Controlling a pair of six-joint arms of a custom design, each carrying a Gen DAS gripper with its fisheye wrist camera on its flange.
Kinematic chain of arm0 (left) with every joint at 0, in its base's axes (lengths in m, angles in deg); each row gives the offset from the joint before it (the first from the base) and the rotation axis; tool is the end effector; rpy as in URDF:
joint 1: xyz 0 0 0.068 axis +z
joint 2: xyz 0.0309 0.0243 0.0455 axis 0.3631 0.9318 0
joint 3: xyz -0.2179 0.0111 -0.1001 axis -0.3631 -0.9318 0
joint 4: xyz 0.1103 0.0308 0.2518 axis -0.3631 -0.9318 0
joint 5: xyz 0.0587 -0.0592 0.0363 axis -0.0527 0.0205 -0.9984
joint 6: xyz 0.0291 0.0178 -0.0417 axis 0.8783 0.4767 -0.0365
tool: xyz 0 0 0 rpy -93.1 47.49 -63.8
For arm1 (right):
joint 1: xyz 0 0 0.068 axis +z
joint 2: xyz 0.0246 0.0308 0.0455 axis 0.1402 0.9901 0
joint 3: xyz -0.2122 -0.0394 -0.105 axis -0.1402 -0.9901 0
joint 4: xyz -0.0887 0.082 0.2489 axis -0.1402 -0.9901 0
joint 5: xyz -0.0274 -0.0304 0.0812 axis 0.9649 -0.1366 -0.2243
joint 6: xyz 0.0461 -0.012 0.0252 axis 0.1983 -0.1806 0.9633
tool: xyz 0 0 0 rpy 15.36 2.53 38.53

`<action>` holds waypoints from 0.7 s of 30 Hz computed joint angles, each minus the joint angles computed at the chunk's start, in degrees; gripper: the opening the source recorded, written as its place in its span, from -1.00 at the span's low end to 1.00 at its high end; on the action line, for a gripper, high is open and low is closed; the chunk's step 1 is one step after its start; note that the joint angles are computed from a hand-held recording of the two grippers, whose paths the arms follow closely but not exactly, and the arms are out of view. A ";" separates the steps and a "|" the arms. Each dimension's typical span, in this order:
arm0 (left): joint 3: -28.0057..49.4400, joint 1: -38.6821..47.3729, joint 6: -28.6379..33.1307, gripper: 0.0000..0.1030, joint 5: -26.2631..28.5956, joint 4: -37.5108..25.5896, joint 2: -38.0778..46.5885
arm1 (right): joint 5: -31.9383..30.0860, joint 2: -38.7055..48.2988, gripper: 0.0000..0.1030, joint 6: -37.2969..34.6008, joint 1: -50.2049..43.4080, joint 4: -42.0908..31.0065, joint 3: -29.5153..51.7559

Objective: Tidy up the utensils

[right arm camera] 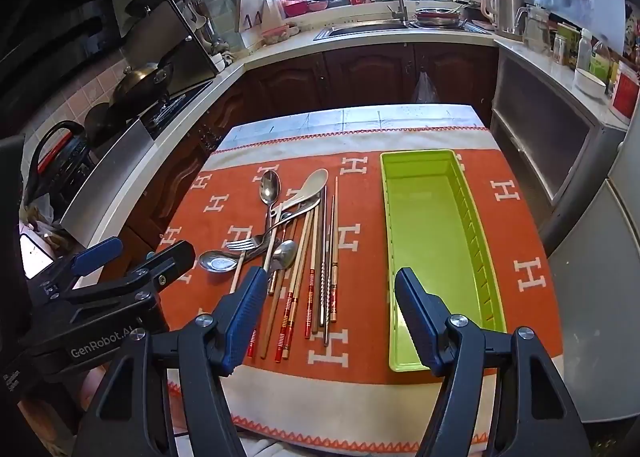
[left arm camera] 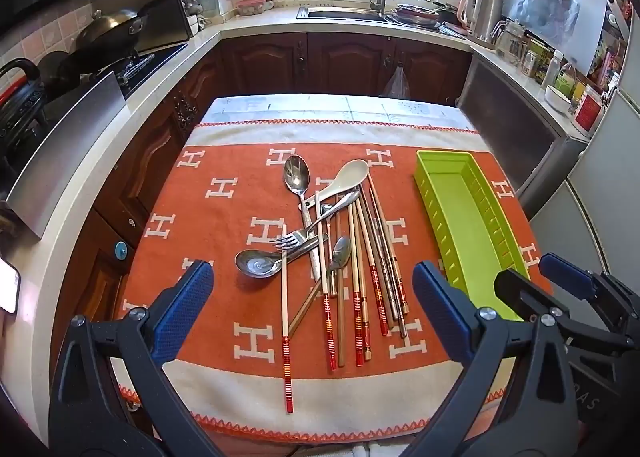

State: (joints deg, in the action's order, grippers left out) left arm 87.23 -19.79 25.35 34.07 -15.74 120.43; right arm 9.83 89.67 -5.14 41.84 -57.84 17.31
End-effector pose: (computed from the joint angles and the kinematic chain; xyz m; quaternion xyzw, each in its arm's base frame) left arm 0.2471 -0.2027 0.4178 0.1313 0.9290 -0.0509 0.3422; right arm 0.1606 0.0938 0.4013 0.1186 0.9302 0.0713 0.3398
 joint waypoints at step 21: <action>-0.76 1.37 -1.06 0.90 3.29 0.06 0.53 | 1.30 2.79 0.31 3.50 3.80 -1.96 3.60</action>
State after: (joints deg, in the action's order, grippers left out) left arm 86.47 -18.42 24.29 37.36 -15.68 120.96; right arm 11.13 92.46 -1.64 45.64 -59.81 20.90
